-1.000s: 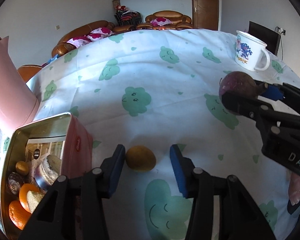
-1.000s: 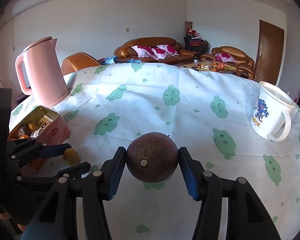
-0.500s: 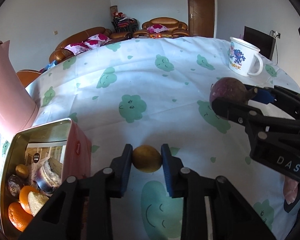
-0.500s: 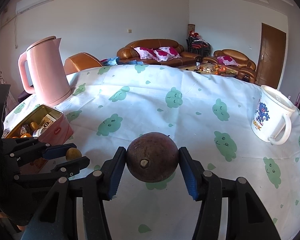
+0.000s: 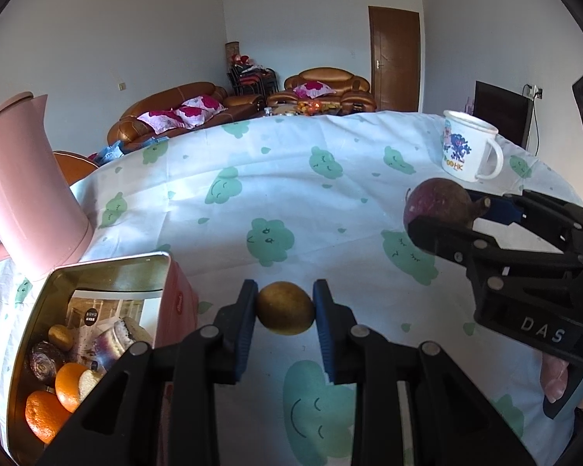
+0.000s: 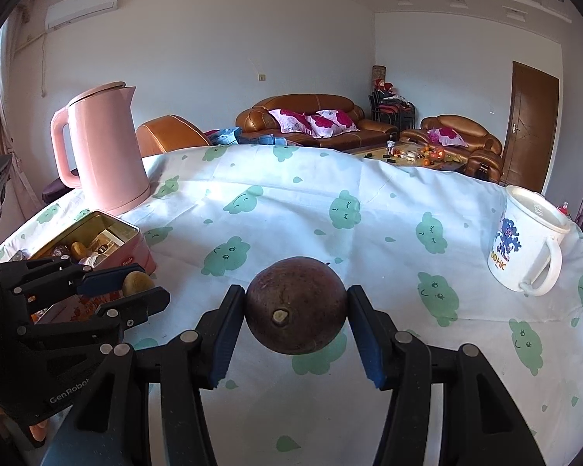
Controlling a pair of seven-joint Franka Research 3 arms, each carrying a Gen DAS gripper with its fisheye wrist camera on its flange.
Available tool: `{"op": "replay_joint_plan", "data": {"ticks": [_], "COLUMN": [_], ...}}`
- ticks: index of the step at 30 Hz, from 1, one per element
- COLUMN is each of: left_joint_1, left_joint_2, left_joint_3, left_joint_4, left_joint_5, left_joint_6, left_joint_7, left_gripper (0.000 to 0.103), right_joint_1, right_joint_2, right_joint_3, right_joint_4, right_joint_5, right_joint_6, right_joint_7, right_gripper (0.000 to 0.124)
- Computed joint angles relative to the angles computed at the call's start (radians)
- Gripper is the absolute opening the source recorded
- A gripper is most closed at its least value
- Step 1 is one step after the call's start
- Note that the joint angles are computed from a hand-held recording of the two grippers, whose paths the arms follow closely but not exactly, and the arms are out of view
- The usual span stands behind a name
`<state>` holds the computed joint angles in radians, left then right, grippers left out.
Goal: Organize fruits
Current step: 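Lift the purple and yellow fruits and carry both over the tin box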
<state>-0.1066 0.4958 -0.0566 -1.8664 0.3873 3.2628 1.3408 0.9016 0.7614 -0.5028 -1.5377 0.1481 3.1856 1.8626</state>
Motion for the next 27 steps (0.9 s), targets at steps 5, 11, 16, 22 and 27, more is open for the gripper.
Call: {"op": "replay_joint_plan", "data": {"ticks": [5,11,16,22,27], "left_joint_1": [-0.057,-0.103,-0.149,-0.168,-0.16], "left_joint_2": [-0.008,-0.017,-0.022,-0.028,-0.033], "left_joint_3": [0.067,0.118,0.162,0.171,0.156], "left_joint_4": [-0.02,-0.045,-0.069,-0.092,-0.109], "left_joint_5": [-0.012,-0.045,-0.1,-0.174,-0.228], "left_joint_6": [0.049,0.099,0.146,0.19,0.225], "left_joint_7": [-0.01,0.005,0.042,0.103,0.147], "left_gripper": [0.031,0.031,0.031,0.031,0.031], "right_joint_1": [0.025,0.055,0.076,0.104,0.129], "right_joint_2": [0.003,0.007,0.008,0.012,0.017], "right_joint_3": [-0.024,-0.049,-0.06,-0.077,-0.092], "right_joint_4": [-0.016,-0.033,-0.048,-0.062,-0.071], "right_joint_5": [0.021,0.081,0.143,0.222,0.293], "right_joint_6": [0.034,0.073,0.108,0.146,0.171], "right_joint_7": [-0.012,-0.054,-0.111,-0.18,-0.236], "right_gripper": [0.055,0.055,0.055,0.055,0.055]}}
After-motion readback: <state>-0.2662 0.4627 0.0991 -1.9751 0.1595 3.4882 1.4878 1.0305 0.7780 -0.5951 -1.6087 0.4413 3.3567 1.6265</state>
